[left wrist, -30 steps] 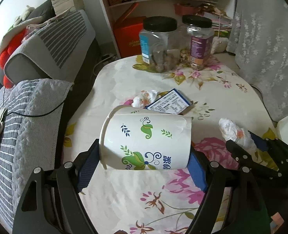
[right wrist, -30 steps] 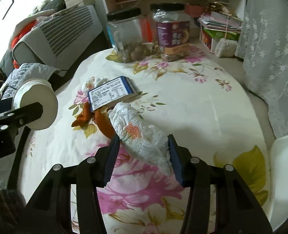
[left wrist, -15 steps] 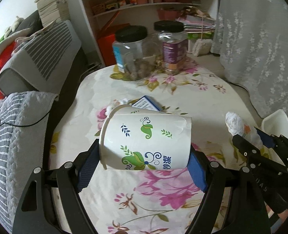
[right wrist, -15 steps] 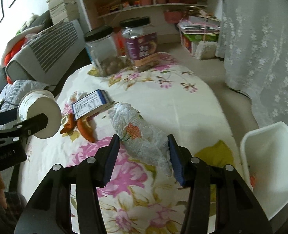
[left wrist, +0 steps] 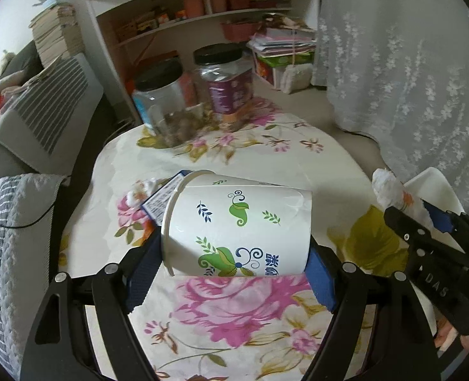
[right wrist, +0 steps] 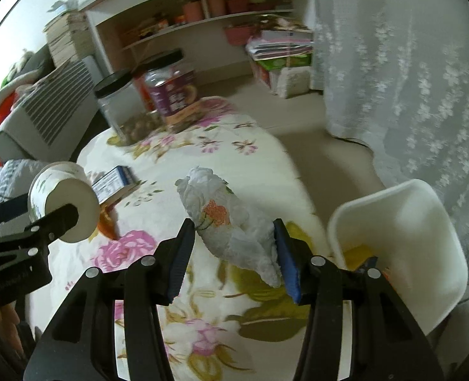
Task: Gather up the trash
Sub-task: 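Carry the plastic bag into the bin and release while the left drops the cup there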
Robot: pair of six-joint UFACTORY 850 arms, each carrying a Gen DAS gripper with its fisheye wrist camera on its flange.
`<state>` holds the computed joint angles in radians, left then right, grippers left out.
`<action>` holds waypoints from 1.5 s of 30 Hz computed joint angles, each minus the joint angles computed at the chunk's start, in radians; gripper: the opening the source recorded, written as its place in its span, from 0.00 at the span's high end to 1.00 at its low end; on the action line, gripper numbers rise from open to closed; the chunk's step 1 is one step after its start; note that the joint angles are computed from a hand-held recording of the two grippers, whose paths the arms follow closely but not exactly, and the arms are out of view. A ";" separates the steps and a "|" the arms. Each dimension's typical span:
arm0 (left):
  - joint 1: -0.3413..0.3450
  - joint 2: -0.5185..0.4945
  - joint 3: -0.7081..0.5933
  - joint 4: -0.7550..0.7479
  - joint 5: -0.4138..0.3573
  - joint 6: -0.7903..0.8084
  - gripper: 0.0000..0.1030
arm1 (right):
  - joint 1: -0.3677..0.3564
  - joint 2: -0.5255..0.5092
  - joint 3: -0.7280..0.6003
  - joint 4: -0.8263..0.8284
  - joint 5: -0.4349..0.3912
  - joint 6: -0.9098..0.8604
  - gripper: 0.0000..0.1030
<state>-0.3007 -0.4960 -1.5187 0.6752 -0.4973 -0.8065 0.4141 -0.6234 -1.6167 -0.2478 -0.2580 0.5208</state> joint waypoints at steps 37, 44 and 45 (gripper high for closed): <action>-0.201 -0.138 -0.182 -0.077 0.041 0.144 0.23 | -0.200 0.223 0.293 -0.690 -0.082 0.981 0.16; -0.250 -0.181 -0.240 -0.171 0.051 0.252 0.23 | -0.237 0.268 0.348 -0.790 -0.114 1.135 0.10; -0.256 -0.192 -0.256 -0.203 0.051 0.280 0.23 | -0.241 0.274 0.355 -0.796 -0.123 1.149 0.10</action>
